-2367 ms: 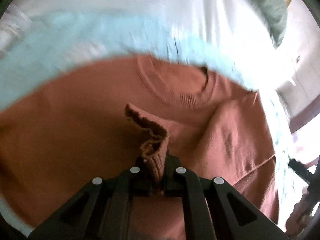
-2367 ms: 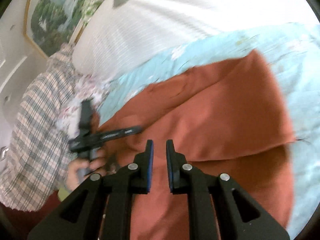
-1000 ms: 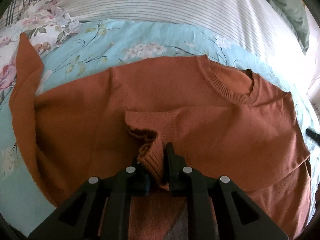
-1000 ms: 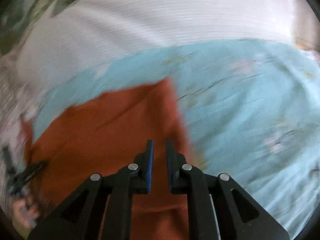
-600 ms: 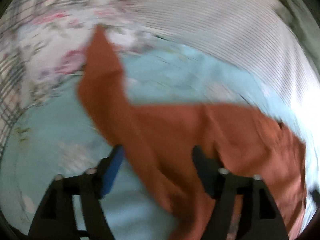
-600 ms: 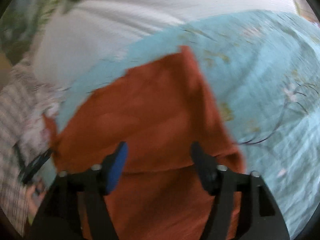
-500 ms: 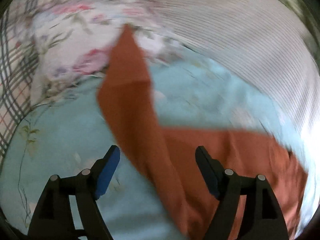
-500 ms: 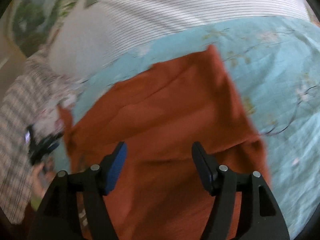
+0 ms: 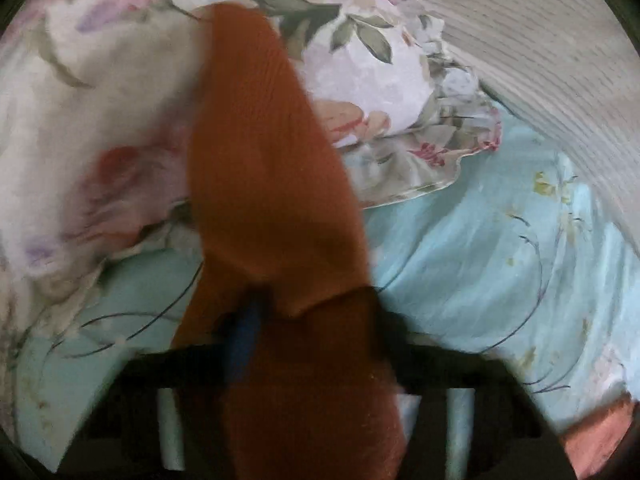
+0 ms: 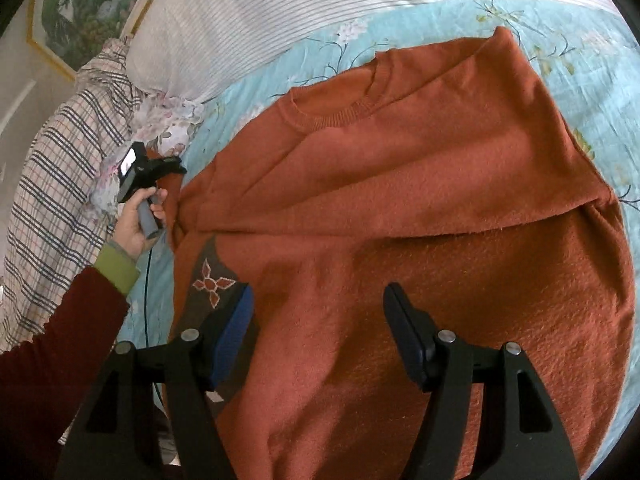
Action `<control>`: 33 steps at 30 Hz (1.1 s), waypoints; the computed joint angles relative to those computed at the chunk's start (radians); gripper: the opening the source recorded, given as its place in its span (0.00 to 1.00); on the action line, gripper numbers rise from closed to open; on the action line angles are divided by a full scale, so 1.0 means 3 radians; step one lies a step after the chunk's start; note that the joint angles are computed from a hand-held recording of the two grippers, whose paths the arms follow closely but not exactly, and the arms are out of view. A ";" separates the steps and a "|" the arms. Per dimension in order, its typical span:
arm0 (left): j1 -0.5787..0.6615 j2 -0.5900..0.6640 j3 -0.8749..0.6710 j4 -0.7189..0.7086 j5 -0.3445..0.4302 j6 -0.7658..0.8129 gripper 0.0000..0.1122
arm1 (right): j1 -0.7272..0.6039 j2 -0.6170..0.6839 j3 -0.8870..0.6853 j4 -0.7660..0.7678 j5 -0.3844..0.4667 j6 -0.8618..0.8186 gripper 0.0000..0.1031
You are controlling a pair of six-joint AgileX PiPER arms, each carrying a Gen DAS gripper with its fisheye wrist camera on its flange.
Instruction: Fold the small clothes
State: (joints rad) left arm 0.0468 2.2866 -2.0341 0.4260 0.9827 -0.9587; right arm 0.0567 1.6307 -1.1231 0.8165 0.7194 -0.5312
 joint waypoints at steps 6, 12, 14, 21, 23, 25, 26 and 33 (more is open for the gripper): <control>-0.0149 -0.1014 0.1456 0.0140 -0.1086 -0.0176 0.10 | 0.0006 -0.0019 0.0053 0.0086 -0.0056 -0.0023 0.66; -0.0809 -0.1834 0.2215 0.0328 -0.1763 -0.0454 0.10 | 0.0024 -0.0144 0.0139 0.0261 -0.0098 -0.0164 0.66; -0.1108 -0.1840 0.2148 0.0331 -0.1885 -0.0468 0.10 | -0.0007 -0.0225 0.0203 0.0314 -0.0106 -0.0224 0.66; -0.1878 -0.1076 0.1171 -0.0035 -0.1891 0.0256 0.10 | -0.0344 -0.0455 0.0443 0.0623 -0.0082 -0.0389 0.66; -0.1938 -0.0775 0.0800 -0.0550 -0.1812 0.0811 0.11 | -0.0453 -0.0516 0.0510 0.0738 -0.0079 -0.0474 0.66; -0.2026 -0.0421 0.0330 -0.0736 -0.1548 0.1134 0.11 | -0.0557 -0.0534 0.0542 0.0803 -0.0066 -0.0509 0.66; -0.2081 -0.0236 0.0083 -0.0783 -0.1370 0.1257 0.12 | -0.0590 -0.0526 0.0545 0.0826 -0.0057 -0.0516 0.66; -0.2278 -0.0214 0.0348 -0.0723 -0.1141 0.1229 0.46 | -0.0710 -0.0315 0.0406 0.1008 -0.0012 -0.0613 0.66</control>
